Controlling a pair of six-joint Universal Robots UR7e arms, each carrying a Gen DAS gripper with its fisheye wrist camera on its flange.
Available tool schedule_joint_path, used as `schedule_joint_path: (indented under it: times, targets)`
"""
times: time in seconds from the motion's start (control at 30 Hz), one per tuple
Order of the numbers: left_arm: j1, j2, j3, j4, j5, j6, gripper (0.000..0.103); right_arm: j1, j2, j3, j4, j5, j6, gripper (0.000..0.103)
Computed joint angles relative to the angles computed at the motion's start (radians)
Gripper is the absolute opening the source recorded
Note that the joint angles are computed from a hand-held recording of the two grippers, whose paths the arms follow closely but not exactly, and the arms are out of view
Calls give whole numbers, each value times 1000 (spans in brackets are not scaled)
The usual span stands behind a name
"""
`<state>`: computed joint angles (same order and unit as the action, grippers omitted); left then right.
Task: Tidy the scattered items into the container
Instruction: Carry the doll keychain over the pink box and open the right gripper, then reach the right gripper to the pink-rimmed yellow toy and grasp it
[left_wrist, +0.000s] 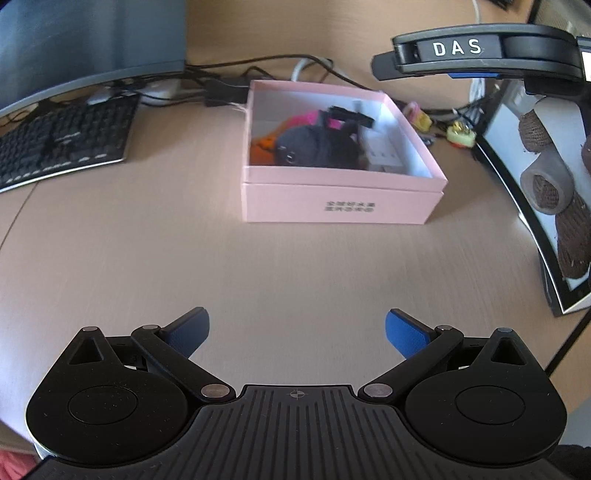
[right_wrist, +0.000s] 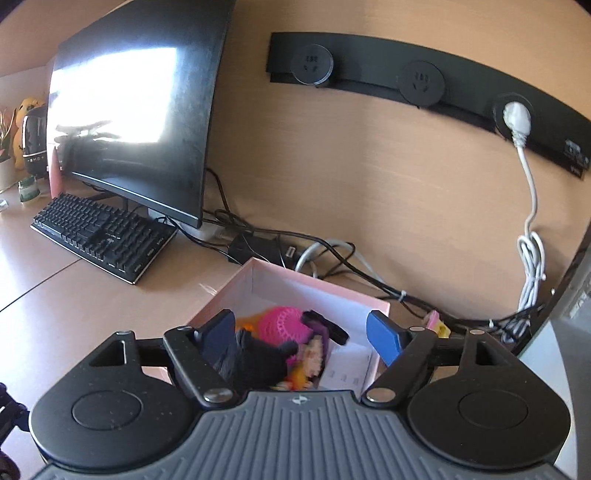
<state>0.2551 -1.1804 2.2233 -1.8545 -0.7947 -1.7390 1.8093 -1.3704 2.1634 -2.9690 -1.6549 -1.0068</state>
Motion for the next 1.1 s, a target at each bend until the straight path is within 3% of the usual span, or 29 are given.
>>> schedule_joint_path:
  times: [0.27, 0.43, 0.6, 0.67, 0.73, 0.83, 0.97, 1.1]
  targets:
    - [73, 57, -40, -75, 39, 171, 103, -51, 33, -30, -13, 3, 31, 82]
    - [95, 75, -44, -93, 138, 243, 103, -131, 77, -64, -62, 21, 106, 86]
    - [148, 77, -50, -133, 156, 303, 103, -180, 186, -136, -141, -65, 186, 87]
    - [165, 74, -52, -144, 148, 327, 103, -194, 216, -164, -141, -51, 190, 84]
    - [177, 68, -47, -167, 136, 358, 103, -199, 245, -188, -137, -39, 176, 68]
    - [187, 48, -25, -217, 114, 391, 103, -195, 287, -230, -138, -38, 176, 53]
    - [196, 28, 20, -327, 112, 456, 103, -202, 351, -289, -156, -42, 225, 53]
    - [208, 28, 28, -357, 118, 490, 103, -238, 385, -335, -105, -3, 277, 63]
